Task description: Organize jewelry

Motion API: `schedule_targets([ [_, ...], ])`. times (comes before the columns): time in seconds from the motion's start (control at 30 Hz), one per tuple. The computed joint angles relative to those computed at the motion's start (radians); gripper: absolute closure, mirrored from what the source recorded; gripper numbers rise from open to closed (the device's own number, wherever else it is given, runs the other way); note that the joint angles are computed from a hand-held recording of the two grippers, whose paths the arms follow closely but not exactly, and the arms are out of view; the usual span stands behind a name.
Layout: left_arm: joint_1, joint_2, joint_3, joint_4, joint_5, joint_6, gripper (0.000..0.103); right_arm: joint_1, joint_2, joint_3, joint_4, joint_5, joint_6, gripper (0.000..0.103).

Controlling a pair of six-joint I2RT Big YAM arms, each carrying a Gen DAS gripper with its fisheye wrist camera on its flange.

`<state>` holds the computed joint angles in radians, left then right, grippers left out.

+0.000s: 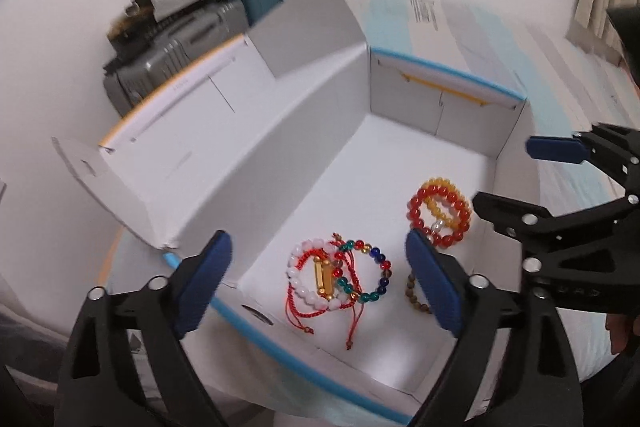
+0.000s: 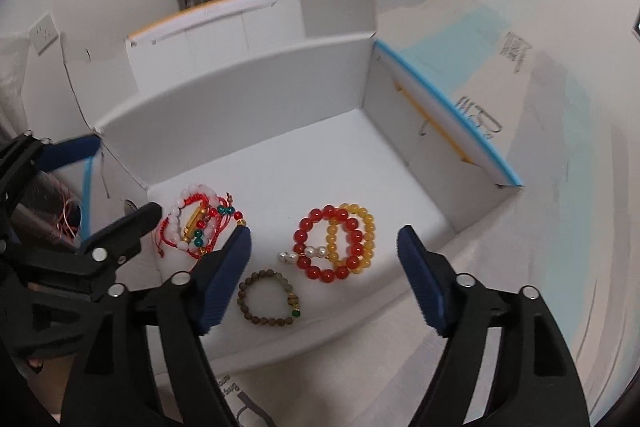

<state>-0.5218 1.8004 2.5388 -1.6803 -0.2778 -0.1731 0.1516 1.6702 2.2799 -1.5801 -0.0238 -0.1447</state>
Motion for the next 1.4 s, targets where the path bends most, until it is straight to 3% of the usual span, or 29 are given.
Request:
schedule_targets([
  [0.07, -0.002, -0.007, 0.010, -0.007, -0.004, -0.016, 0.006, -0.004, -0.033, -0.026, 0.024, 0.006, 0.012, 0.021],
  [0.23, -0.008, -0.057, -0.022, -0.001, 0.006, -0.071, 0.006, -0.010, -0.136, -0.127, 0.100, 0.024, 0.026, 0.008],
  [0.7, -0.086, -0.270, -0.309, 0.116, -0.028, -0.178, 0.006, -0.044, -0.334, -0.335, 0.167, -0.025, 0.116, 0.008],
  [0.87, -0.092, -0.322, -0.385, 0.156, 0.022, -0.229, 0.006, -0.048, -0.397, -0.406, 0.223, -0.002, 0.155, 0.008],
  [1.07, -0.111, -0.332, -0.413, 0.147, -0.028, -0.241, 0.006, -0.011, -0.446, -0.471, 0.268, 0.100, 0.151, 0.008],
  [1.4, -0.120, -0.340, -0.432, 0.149, -0.070, -0.255, 0.006, 0.018, -0.460, -0.496, 0.270, 0.146, 0.172, 0.008],
])
